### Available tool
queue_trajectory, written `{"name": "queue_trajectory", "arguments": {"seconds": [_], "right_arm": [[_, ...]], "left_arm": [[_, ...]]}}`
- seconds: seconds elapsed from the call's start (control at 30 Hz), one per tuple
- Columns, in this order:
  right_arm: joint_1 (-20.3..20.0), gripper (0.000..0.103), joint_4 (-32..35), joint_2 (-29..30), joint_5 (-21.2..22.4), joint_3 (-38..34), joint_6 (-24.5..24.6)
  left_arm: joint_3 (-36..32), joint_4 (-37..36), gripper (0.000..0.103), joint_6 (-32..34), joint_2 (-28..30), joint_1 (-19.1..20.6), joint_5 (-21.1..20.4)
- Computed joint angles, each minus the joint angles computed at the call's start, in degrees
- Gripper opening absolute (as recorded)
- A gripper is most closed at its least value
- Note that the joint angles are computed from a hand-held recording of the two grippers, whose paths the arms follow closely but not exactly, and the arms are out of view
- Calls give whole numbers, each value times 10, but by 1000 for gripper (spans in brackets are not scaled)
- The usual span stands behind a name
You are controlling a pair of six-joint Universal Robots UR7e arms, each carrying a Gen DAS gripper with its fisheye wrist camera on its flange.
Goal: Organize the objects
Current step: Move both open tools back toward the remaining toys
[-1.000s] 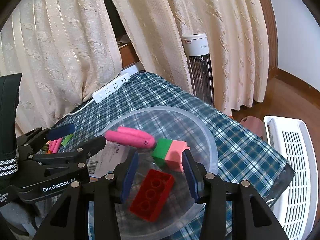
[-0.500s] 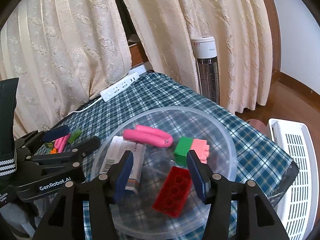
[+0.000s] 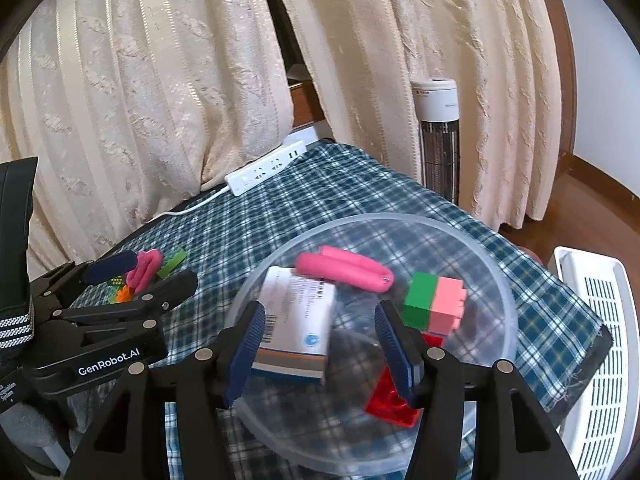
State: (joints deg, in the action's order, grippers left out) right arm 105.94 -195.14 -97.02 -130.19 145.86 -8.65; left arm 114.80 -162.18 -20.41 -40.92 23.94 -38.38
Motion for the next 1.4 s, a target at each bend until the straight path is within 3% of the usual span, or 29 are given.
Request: {"name": "queue_trajectory", "arguments": {"seconds": [0.63, 0.97, 1.4], "right_arm": [[52, 70, -7, 101, -16, -35, 24], [67, 72, 9, 153, -10, -58, 43], [80, 73, 30, 196, -3, -87, 43]], "left_arm": [[74, 16, 83, -40, -81, 29, 42], [103, 46, 83, -68, -139, 67, 81], [100, 63, 83, -49, -195, 123, 118]]}}
